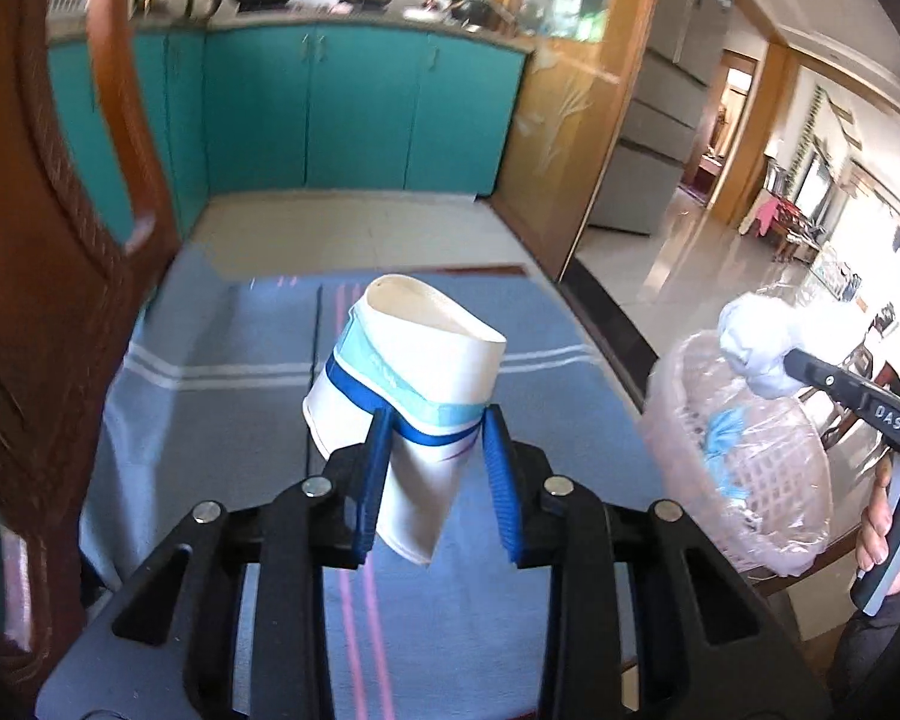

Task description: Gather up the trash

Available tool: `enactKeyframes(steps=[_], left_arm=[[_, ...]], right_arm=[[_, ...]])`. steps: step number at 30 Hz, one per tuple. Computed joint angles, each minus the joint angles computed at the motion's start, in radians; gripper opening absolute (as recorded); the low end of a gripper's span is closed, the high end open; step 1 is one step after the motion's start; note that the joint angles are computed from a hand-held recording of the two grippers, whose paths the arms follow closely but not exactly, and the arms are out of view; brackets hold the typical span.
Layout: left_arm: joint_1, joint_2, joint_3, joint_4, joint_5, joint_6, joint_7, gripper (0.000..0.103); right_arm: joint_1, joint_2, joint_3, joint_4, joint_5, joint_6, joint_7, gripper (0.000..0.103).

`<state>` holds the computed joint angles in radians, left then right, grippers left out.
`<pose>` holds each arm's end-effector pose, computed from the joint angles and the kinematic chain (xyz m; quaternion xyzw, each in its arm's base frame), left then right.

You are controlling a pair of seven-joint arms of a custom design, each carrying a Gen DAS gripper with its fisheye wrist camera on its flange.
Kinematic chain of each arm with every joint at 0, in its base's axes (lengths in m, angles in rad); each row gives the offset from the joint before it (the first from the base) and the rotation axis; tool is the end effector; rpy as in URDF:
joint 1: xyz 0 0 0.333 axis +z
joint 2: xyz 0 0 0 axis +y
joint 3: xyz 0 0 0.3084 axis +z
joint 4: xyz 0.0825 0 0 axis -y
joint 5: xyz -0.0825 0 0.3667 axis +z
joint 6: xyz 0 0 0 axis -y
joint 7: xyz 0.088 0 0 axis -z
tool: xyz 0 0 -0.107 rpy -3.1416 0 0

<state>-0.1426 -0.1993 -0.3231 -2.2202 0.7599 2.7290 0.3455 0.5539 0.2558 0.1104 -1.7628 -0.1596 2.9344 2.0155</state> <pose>0.4489 -0.2648 0.5258 -0.6861 0.5946 -0.3247 0.2651 0.5198 0.4099 0.5311 -0.7324 0.5165 -0.1377 0.4218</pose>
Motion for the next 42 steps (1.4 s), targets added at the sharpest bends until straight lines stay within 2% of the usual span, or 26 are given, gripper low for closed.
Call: enactKeyframes(steps=[3, 6, 9, 12, 15, 18, 20, 21, 22, 23, 26, 27, 29, 30, 31, 32, 34, 35, 36, 39, 42], left_arm=[[-0.018, 0.050, -0.043, 0.102, 0.058, -0.075, -0.024, 0.032], [-0.076, 0.126, -0.054, 0.213, 0.102, -0.134, -0.008, 0.032], [-0.139, 0.226, -0.044, 0.320, 0.069, -0.096, 0.081, 0.033], [-0.191, 0.329, -0.040, 0.412, -0.011, -0.034, 0.206, 0.033], [-0.212, 0.441, -0.053, 0.505, -0.142, 0.019, 0.361, 0.033], [-0.235, 0.506, -0.048, 0.566, -0.222, 0.023, 0.429, 0.036], [-0.268, 0.546, -0.020, 0.615, -0.230, -0.006, 0.444, 0.038], [-0.280, 0.549, -0.005, 0.619, -0.234, -0.008, 0.447, 0.039], [-0.296, 0.553, 0.013, 0.624, -0.233, -0.011, 0.442, 0.051], [-0.318, 0.548, 0.036, 0.622, -0.222, -0.013, 0.425, 0.065], [-0.399, 0.500, 0.131, 0.588, -0.129, -0.033, 0.317, 0.073], [-0.429, 0.470, 0.163, 0.568, -0.066, -0.066, 0.252, 0.074], [-0.483, 0.422, 0.194, 0.550, 0.105, -0.175, 0.092, 0.090], [-0.511, 0.384, 0.199, 0.528, 0.202, -0.257, -0.001, 0.093], [-0.525, 0.345, 0.194, 0.496, 0.275, -0.319, -0.075, 0.096], [-0.529, 0.324, 0.181, 0.483, 0.314, -0.362, -0.117, 0.098], [-0.528, 0.235, 0.150, 0.403, 0.371, -0.442, -0.205, 0.100], [-0.524, 0.206, 0.132, 0.378, 0.387, -0.470, -0.232, 0.100], [-0.525, 0.167, 0.108, 0.349, 0.408, -0.539, -0.268, 0.100], [-0.523, 0.104, 0.029, 0.310, 0.443, -0.702, -0.318, 0.100], [-0.506, 0.051, -0.033, 0.272, 0.452, -0.785, -0.331, 0.100]], right_arm=[[0.047, -0.068, -0.083, -0.077, -0.141, -0.012, 0.135, 0.007], [0.036, -0.126, -0.093, -0.147, -0.250, -0.050, 0.237, 0.007], [0.006, -0.169, -0.082, -0.205, -0.309, -0.101, 0.316, 0.007], [-0.046, -0.204, -0.053, -0.279, -0.267, -0.073, 0.323, 0.008], [-0.090, -0.228, -0.021, -0.325, -0.216, -0.043, 0.313, 0.008], [-0.121, -0.242, -0.001, -0.362, -0.133, 0.017, 0.249, 0.008], [-0.130, -0.239, 0.009, -0.365, -0.087, 0.026, 0.217, 0.009], [-0.132, -0.234, 0.008, -0.359, -0.108, 0.020, 0.244, 0.011], [-0.134, -0.233, 0.008, -0.356, -0.115, 0.016, 0.257, 0.019], [-0.135, -0.234, 0.009, -0.354, -0.120, 0.017, 0.268, 0.033], [-0.137, -0.251, 0.006, -0.361, -0.233, 0.023, 0.383, 0.059], [-0.140, -0.263, 0.008, -0.366, -0.280, 0.025, 0.424, 0.061], [-0.152, -0.291, 0.022, -0.371, -0.402, 0.022, 0.537, 0.071], [-0.165, -0.311, 0.037, -0.376, -0.503, 0.034, 0.629, 0.075], [-0.181, -0.325, 0.053, -0.376, -0.586, 0.040, 0.702, 0.084], [-0.205, -0.347, 0.083, -0.370, -0.732, 0.035, 0.832, 0.091], [-0.235, -0.384, 0.139, -0.351, -0.962, -0.003, 1.033, 0.099], [-0.238, -0.400, 0.161, -0.341, -1.057, -0.032, 1.110, 0.100], [-0.230, -0.423, 0.184, -0.337, -1.136, -0.078, 1.169, 0.100], [-0.181, -0.456, 0.209, -0.332, -1.182, -0.176, 1.174, 0.100], [-0.144, -0.487, 0.233, -0.346, -1.230, -0.241, 1.206, 0.100]])
